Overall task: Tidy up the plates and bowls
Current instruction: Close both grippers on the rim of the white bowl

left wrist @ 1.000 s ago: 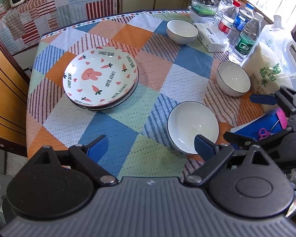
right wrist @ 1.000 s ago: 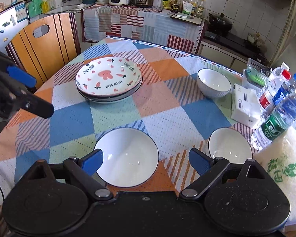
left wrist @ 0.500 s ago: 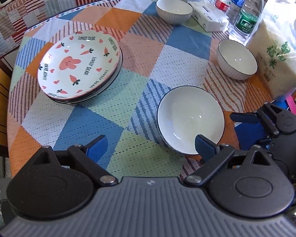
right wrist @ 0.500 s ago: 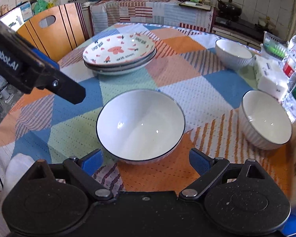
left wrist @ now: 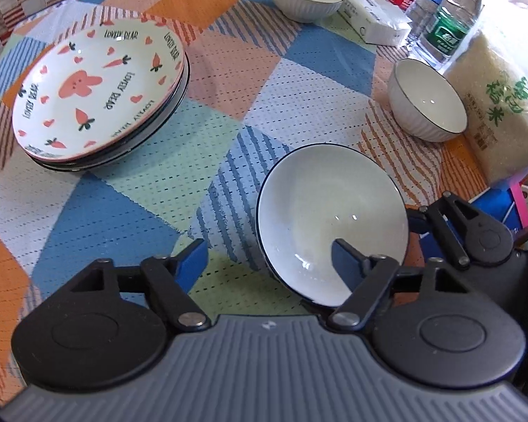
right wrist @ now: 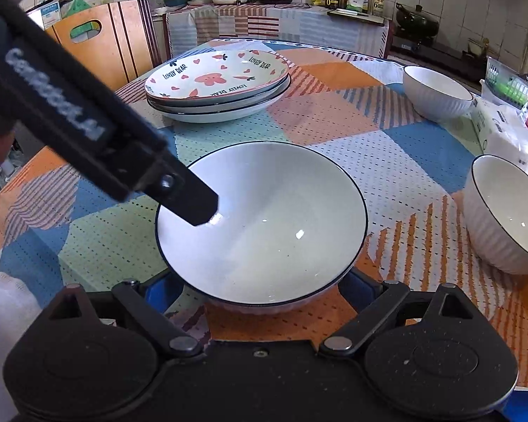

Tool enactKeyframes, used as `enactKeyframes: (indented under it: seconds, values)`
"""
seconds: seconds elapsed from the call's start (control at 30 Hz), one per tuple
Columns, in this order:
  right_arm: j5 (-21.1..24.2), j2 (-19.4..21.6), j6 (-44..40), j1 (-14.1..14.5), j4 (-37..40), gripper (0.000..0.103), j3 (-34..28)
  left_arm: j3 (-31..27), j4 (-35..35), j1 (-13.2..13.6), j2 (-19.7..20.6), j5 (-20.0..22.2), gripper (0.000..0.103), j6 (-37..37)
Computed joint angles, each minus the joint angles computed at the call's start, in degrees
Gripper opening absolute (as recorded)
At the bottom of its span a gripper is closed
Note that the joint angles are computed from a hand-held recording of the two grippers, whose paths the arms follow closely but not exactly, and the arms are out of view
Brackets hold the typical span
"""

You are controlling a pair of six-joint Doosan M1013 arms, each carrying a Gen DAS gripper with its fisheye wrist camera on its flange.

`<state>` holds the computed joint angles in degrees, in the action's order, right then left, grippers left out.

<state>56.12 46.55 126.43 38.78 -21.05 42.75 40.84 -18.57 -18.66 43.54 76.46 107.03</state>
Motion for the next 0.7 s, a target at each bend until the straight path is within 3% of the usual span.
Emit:
enactKeyframes:
  seconds: [0.1, 0.17, 0.2, 0.43, 0.7]
  values:
    - [-4.0, -0.9, 1.6, -0.2, -0.3, 0.097, 2.7, -0.9, -1.6, 0.2, 1.2, 0.6, 0.050, -1.1]
    - [-6.9, -1.4, 3.3, -0.5, 0.0, 0.097, 4.5, -0.9, -1.3, 0.2, 1.5, -0.1, 0.019, -1.6]
    - [-8.1, -1.5, 4.5, -0.6, 0.4, 0.098, 5.1, -0.9, -1.0, 0.1, 1.7, -0.2, 0.015, -1.5]
    - [-13.5, -2.7, 7.8, -0.7, -0.6, 0.097, 8.0, -0.3, -3.1, 0.5, 1.2, -0.7, 0.011, 2.1]
    - [-12.2, -2.4, 7.4, -0.7, -3.4, 0.096, 5.9, -0.9, -2.7, 0.3, 0.3, -3.4, 0.011, 5.6]
